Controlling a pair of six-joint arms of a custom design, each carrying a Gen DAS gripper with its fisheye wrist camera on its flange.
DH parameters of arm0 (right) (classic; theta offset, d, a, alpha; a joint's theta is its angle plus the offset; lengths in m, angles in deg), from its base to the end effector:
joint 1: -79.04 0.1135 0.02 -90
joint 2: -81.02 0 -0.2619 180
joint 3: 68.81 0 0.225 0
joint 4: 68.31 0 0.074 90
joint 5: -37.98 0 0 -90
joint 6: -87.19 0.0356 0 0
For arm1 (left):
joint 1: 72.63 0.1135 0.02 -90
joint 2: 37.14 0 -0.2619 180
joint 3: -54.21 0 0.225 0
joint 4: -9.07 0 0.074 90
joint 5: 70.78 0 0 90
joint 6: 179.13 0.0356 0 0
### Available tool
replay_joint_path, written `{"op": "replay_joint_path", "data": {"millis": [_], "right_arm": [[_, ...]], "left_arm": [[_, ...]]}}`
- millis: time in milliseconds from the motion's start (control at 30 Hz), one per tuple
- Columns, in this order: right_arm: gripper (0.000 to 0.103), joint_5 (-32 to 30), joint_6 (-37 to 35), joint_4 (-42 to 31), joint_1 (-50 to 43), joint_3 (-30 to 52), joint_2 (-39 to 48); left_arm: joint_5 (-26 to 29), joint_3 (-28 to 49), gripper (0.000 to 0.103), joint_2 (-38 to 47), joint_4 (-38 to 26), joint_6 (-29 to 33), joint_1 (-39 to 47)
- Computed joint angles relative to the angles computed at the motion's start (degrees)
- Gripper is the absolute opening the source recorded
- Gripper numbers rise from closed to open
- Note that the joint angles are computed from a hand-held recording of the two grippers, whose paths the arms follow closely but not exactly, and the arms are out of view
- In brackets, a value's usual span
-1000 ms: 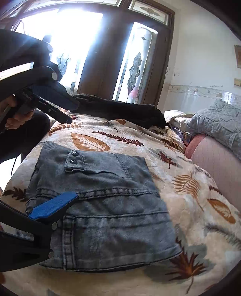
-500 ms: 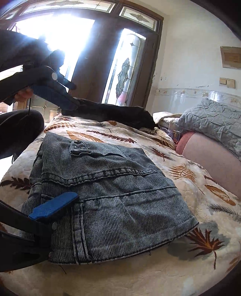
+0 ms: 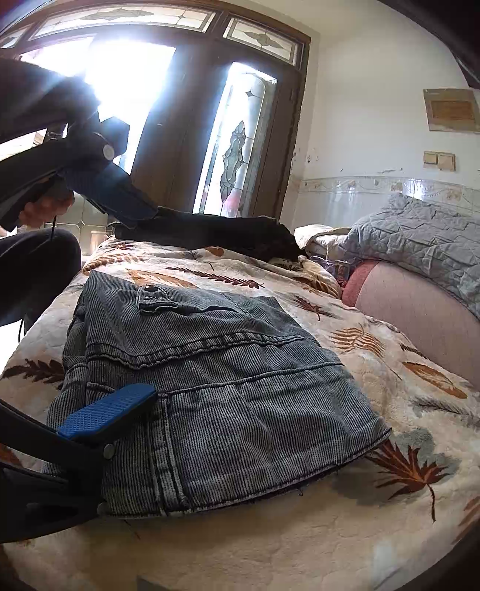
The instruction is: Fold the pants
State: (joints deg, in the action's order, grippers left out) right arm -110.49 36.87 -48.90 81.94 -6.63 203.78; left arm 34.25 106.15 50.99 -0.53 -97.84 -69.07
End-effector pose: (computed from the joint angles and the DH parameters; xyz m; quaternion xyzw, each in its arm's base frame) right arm 0.3400 0.0476 0.0768 0.0591 0.8177 0.5453 0.1746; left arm 0.2687 0.0075 0.1647 -0.0492 0.9185 -0.1378 0.3673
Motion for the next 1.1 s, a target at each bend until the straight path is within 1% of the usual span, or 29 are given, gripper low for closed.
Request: {"op": "replay_joint_path", "data": {"millis": [67,100,133,200,233,267,300,333,367,467,567,667,767,800,867,900,933,967,1000,1033,1100], "right_arm": [[0.092,-1.9,0.0,2.1,-0.8,-1.9,-2.4],[0.093,-1.8,-0.6,2.1,-1.2,-2.6,-3.2],[0.094,-0.7,-1.6,1.3,-1.5,-2.9,-3.4],[0.096,2.7,-4.1,-3.3,-1.7,-1.7,-1.4],[0.096,1.5,-2.4,-1.3,-2.2,-1.6,1.3],[0.096,0.6,0.6,4.3,-2.8,-3.3,2.2],[0.096,0.0,0.4,3.3,-3.1,-3.1,1.5],[0.096,-0.1,-0.9,1.8,-3.2,-2.8,0.7],[0.096,0.1,-1.6,1.9,-3.3,-3.0,0.5],[0.096,-0.1,-1.2,2.3,-3.3,-2.9,1.2],[0.096,0.4,-2.2,-1.0,-3.0,-2.3,-0.4],[0.097,-0.6,-1.1,2.0,-2.3,-3.7,-4.1],[0.097,0.8,-1.5,0.7,-1.2,-2.4,-5.4],[0.097,1.8,-2.1,-1.5,-0.8,-1.0,-4.4],[0.097,5.4,-5.8,-11.4,0.6,3.8,-0.4],[0.097,4.9,-5.0,-8.8,0.4,3.4,1.0],[0.097,4.8,-4.5,-6.9,0.2,2.4,0.4],[0.097,5.0,-4.8,-9.7,0.2,3.0,-0.8],[0.097,5.4,-4.1,-9.7,0.2,2.4,-2.3],[0.097,5.4,-3.8,-8.9,0.2,1.6,-3.9],[0.097,5.2,-5.2,-7.8,0.8,0.8,-6.3]], "left_arm": [[-2.2,0.0,0.081,1.8,2.7,-1.3,-5.5],[-3.8,0.9,0.081,3.5,3.0,-1.3,-8.0],[-5.3,2.3,0.081,5.7,2.9,-1.5,-10.3],[-7.4,4.7,0.081,10.1,2.9,-1.2,-13.4],[-9.2,6.5,0.081,12.9,1.7,-1.0,-14.8],[-9.6,8.0,0.081,15.7,1.1,-0.3,-15.6],[-10.6,8.5,0.081,17.6,1.4,0.4,-16.3],[-12.0,7.7,0.082,18.2,3.4,0.8,-17.0],[-12.8,6.3,0.084,17.8,5.7,1.1,-17.3],[-12.4,6.2,0.087,17.7,5.5,1.4,-16.8],[-11.3,6.1,0.089,18.2,6.1,1.4,-16.1],[-11.4,5.0,0.090,18.5,8.1,1.9,-16.2],[-10.8,4.8,0.090,18.6,8.6,1.8,-15.9],[-10.7,4.9,0.090,18.7,8.6,1.8,-15.8],[-10.5,4.9,0.090,18.8,8.6,1.9,-15.8],[-10.8,5.1,0.090,18.8,8.4,2.2,-16.0],[-10.5,5.3,0.090,18.5,7.8,2.3,-15.8],[-9.6,5.5,0.090,17.9,6.7,2.3,-15.3],[-8.3,5.3,0.090,17.0,6.3,1.9,-14.5],[-7.6,4.5,0.090,15.6,6.5,1.0,-13.6],[-5.7,0.9,0.090,12.4,9.8,-1.4,-11.1]]}}
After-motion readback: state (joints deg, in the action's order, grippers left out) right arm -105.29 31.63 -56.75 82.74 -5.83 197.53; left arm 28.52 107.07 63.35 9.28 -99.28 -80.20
